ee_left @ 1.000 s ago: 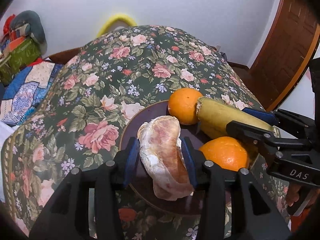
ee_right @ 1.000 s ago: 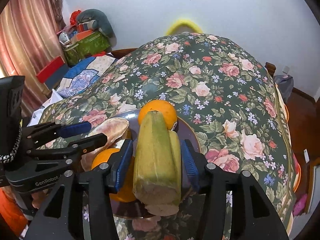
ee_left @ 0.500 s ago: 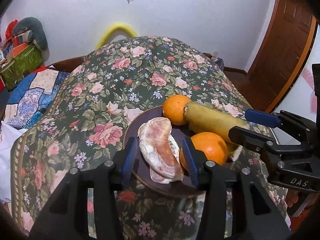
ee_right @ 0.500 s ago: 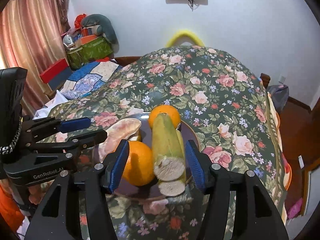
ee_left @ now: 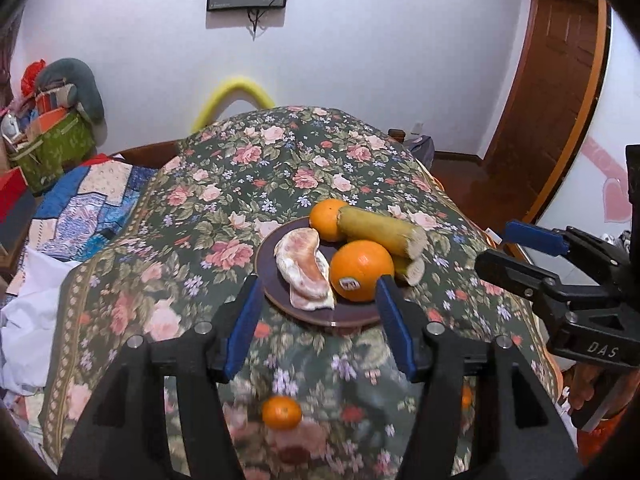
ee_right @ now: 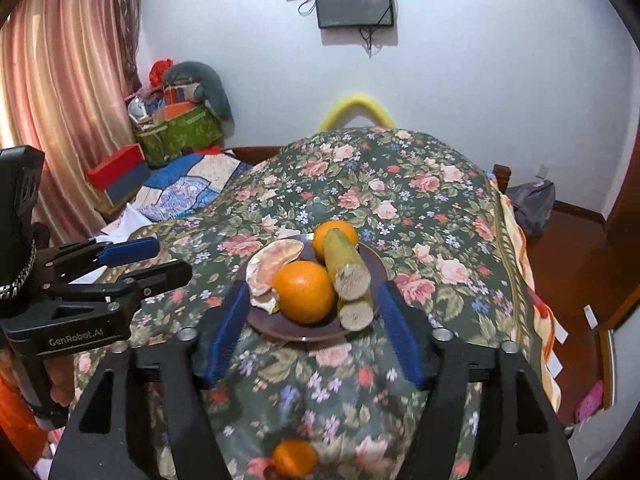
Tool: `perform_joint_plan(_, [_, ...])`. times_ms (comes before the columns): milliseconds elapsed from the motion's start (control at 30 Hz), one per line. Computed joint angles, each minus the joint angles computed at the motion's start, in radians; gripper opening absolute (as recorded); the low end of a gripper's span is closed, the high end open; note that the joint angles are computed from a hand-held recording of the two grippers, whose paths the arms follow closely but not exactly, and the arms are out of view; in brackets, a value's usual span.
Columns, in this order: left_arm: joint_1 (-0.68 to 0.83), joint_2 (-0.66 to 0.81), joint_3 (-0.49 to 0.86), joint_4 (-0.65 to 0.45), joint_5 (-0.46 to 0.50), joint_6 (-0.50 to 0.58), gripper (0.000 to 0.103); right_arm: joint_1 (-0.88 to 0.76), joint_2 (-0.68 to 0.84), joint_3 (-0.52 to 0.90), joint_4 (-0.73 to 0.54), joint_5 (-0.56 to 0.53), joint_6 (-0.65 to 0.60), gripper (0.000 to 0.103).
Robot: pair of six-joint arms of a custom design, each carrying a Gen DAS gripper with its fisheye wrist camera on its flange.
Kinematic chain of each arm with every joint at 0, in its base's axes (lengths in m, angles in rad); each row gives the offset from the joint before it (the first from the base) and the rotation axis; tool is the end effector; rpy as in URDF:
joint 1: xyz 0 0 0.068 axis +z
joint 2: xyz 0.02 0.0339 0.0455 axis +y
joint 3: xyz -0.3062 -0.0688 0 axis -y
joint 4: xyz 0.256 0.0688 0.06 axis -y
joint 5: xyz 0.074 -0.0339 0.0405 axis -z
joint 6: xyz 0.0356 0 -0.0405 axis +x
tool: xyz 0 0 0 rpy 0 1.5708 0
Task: Organize fruits
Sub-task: 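Open both grippers and lift them away from the plate, then grasp a mandarin with left gripper while right gripper grasps another mandarin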
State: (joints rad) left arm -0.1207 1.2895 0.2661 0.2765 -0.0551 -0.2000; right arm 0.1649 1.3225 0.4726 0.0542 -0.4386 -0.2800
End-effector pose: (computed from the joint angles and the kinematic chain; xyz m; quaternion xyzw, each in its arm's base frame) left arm 0.1986 -0.0221 0.1459 -0.0473 0.9148 -0.0390 0.3991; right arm 0.2275 0.0532 0.1817 -0.2796 0.8633 0.1799 0.3798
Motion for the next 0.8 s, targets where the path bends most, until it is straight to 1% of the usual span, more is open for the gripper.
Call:
perform_joint_plan(67, [-0.033,-0.079,-0.023,-0.053,-0.023,-0.011,0.061,-0.009,-0.059,-0.032,-0.011,0.004,-0.001,0.067])
perform_joint_plan(100, [-0.057,-0.13,-0.037,-0.089,-0.042,-0.025,0.066,-0.013,-0.088,-0.046,-0.025,0.002,-0.004,0.067])
perform_joint_plan(133, [-0.069,-0.156,-0.045,-0.104,-0.054,-0.032,0.069,-0.021,-0.11,-0.056,-0.038,-0.004,-0.007,0.068])
perform_joint_plan(267, [-0.163,-0.293,-0.082,-0.206,-0.139,-0.078,0.07,-0.044,-0.198,-0.1,-0.081,-0.021,-0.008,0.071])
perform_joint_plan(400, [-0.225,-0.389,-0.113,-0.295,-0.184,-0.129,0.07,-0.063,-0.283,-0.149,-0.122,-0.029,-0.023,0.071])
perform_joint_plan(500, [-0.234,-0.427,-0.133,-0.325,-0.188,-0.148,0.07,-0.074,-0.333,-0.189,-0.137,-0.022,-0.038,0.071])
perform_joint_plan(567, [-0.224,-0.435,-0.151,-0.326,-0.18,-0.147,0.07,-0.089,-0.335,-0.208,-0.14,-0.031,-0.05,0.073])
perform_joint_plan(667, [-0.176,-0.418,-0.19,-0.292,-0.143,-0.123,0.07,-0.116,-0.312,-0.24,-0.123,-0.038,-0.064,0.073])
perform_joint_plan(767, [-0.109,-0.316,-0.239,-0.178,-0.097,-0.082,0.07,-0.139,-0.241,-0.267,-0.07,-0.046,-0.076,0.073])
perform_joint_plan(800, [-0.08,-0.244,-0.262,-0.101,-0.075,-0.064,0.07,-0.14,-0.223,-0.278,-0.052,-0.042,-0.076,0.073])
